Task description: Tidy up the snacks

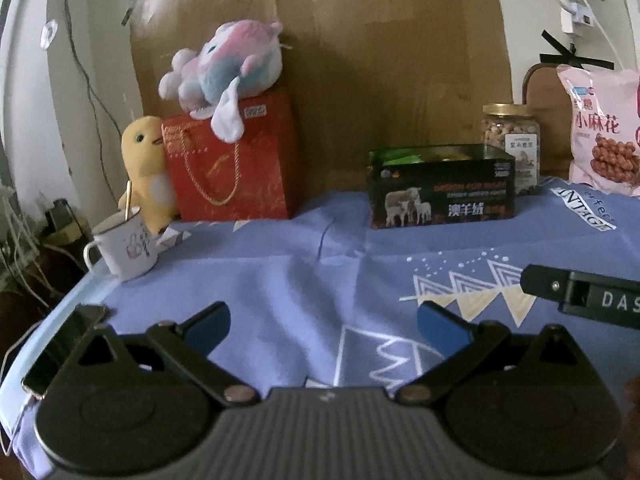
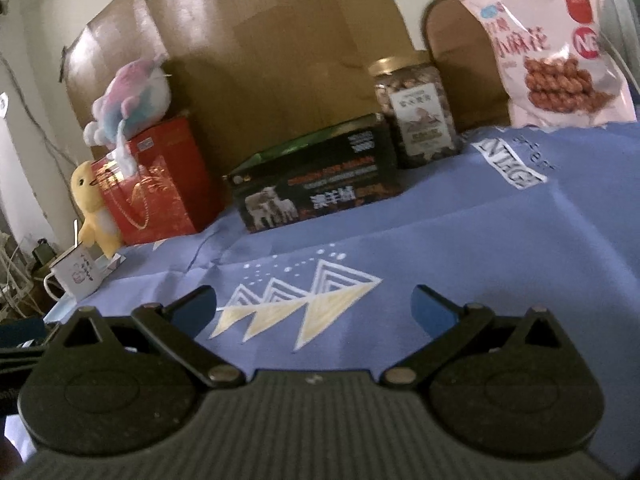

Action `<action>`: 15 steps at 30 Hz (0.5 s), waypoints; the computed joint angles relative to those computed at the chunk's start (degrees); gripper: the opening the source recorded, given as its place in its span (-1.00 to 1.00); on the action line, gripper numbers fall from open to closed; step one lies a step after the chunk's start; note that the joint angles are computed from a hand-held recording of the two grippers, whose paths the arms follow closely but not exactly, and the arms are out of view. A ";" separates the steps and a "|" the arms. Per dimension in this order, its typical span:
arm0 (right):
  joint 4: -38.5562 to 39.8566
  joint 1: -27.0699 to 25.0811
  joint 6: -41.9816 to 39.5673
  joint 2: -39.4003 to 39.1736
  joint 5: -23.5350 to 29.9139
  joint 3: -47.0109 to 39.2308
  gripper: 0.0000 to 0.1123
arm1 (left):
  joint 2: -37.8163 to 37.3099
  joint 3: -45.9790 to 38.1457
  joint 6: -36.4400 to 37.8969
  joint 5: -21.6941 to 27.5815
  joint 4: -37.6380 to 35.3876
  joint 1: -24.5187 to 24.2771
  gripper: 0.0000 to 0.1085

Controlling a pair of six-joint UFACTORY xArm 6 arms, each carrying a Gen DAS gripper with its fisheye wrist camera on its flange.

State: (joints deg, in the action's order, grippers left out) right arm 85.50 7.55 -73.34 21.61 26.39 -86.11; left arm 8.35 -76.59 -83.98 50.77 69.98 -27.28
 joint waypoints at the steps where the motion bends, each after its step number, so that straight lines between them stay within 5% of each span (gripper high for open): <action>1: -0.50 -0.32 1.07 0.32 0.30 -0.26 0.83 | 0.27 -0.43 0.03 0.19 0.25 -0.13 0.90; 5: -5.18 -2.17 6.02 1.72 5.20 -2.11 0.83 | 0.33 -1.75 0.65 -0.51 -0.49 0.31 0.89; 9: -3.63 -3.18 1.88 0.73 7.96 -1.23 0.83 | 1.84 -4.80 2.05 0.43 -0.49 0.04 0.89; 15: -5.27 -4.57 0.39 0.09 11.28 -0.54 0.83 | 6.36 -10.53 10.65 -2.35 -12.30 1.74 0.89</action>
State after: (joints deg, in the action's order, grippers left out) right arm 80.23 2.98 -72.95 21.71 37.66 -86.66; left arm 14.71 -87.12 -73.33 48.42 57.68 -25.54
